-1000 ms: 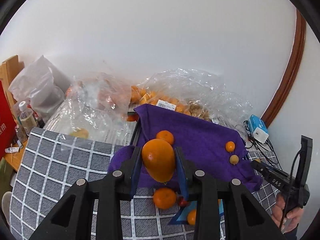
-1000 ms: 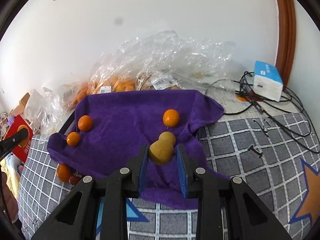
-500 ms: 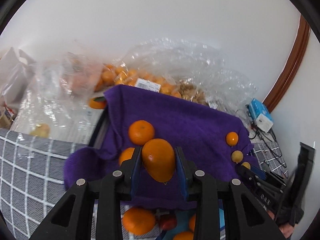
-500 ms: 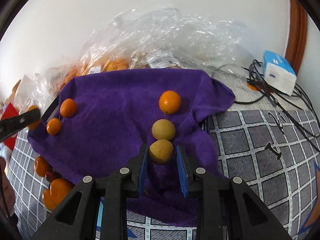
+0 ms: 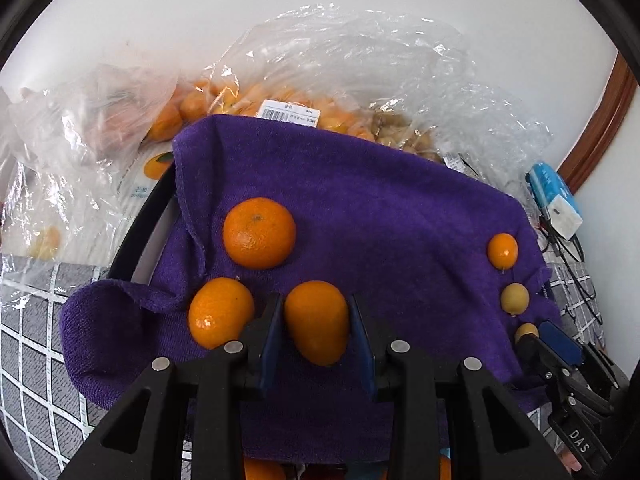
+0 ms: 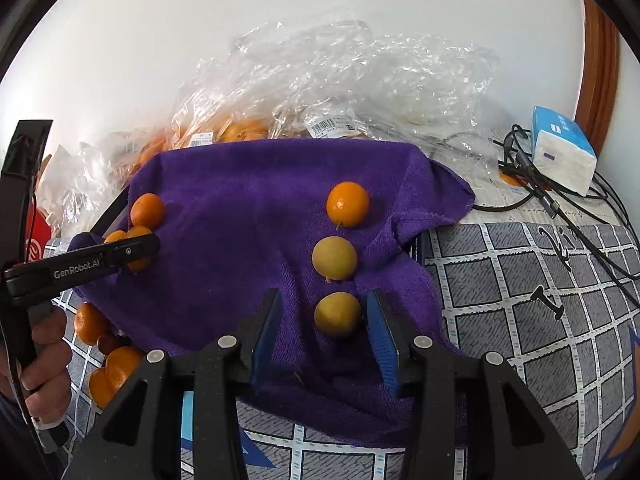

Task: Organize fruits
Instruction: 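Lower both fruits onto the purple towel and open both tools, then move both tools back to the pile and close the right tool on a large orange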

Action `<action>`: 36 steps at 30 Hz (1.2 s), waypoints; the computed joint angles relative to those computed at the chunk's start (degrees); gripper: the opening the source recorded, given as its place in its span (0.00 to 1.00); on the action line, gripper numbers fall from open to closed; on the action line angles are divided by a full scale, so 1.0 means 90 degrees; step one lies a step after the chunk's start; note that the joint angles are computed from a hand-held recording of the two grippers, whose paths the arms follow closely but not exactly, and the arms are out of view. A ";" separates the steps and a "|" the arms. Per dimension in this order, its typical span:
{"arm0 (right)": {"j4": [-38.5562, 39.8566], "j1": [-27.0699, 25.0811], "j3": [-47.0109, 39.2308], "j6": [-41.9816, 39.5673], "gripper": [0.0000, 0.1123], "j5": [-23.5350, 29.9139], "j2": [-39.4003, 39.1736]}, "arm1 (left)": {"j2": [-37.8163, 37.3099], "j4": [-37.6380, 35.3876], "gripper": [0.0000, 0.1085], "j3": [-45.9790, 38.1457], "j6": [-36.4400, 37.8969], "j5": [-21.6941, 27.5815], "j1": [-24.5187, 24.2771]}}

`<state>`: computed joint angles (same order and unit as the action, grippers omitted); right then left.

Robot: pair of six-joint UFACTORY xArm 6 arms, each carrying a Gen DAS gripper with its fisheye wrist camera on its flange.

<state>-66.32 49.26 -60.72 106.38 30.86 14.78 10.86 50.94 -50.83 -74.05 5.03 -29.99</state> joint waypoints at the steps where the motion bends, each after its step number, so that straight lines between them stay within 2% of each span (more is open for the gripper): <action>1: 0.0053 0.0020 -0.0016 -0.0048 0.39 0.0041 0.0007 | -0.0062 -0.0136 0.31 0.0063 0.0129 -0.0028 -0.0007; 3: -0.0009 0.0069 -0.0008 0.0018 0.40 0.0110 -0.0036 | -0.0264 -0.0035 0.35 0.0182 0.0054 -0.0027 -0.0006; 5: -0.0170 0.0110 0.0006 0.0171 0.41 0.0168 -0.0088 | -0.0533 0.0539 0.44 0.0299 -0.0470 0.0008 0.0015; 6: -0.0185 0.0144 0.0013 0.0232 0.42 0.0254 -0.0118 | -0.0729 0.0984 0.44 0.0389 -0.0890 0.0021 0.0031; 10: 0.0244 0.0204 0.0084 0.0128 0.42 0.0396 -0.0268 | -0.1501 0.1732 0.45 0.0895 -0.1678 0.0124 0.0052; 12: 0.0497 0.0296 0.0105 -0.0003 0.42 0.0588 -0.0365 | -0.1866 0.2504 0.45 0.1122 -0.2502 0.0156 0.0118; 14: 0.0440 0.0493 0.0155 0.0146 0.46 0.0965 -0.0508 | -0.2190 0.2835 0.45 0.1356 -0.2906 0.0242 0.0150; 16: 0.0249 0.0730 0.0230 0.0419 0.58 0.1402 -0.0656 | -0.2541 0.3002 0.45 0.1681 -0.3136 0.0265 0.0206; 17: 0.0203 0.0862 0.0282 0.0542 0.59 0.1583 -0.0737 | -0.2709 0.3118 0.45 0.1840 -0.3277 0.0257 0.0238; 20: 0.0452 0.1004 0.0350 0.0431 0.59 0.1646 -0.0847 | -0.3158 0.3218 0.45 0.2298 -0.3449 0.0223 0.0352; 22: 0.0639 0.1117 0.0397 0.0358 0.59 0.1664 -0.0928 | -0.3395 0.3036 0.45 0.2590 -0.3240 0.0018 0.0484; 25: 0.0839 0.1302 0.0440 0.0259 0.59 0.1725 -0.1039 | -0.3716 0.3075 0.45 0.2874 -0.3289 0.0044 0.0489; 30: 0.0662 0.1607 0.0345 0.0459 0.59 0.1982 -0.1031 | -0.4269 0.3157 0.45 0.3317 -0.3186 0.0258 0.0421; 36: 0.0585 0.1797 0.0037 0.0484 0.58 0.2038 -0.0722 | -0.4452 0.3538 0.45 0.3735 -0.3430 0.0037 0.0775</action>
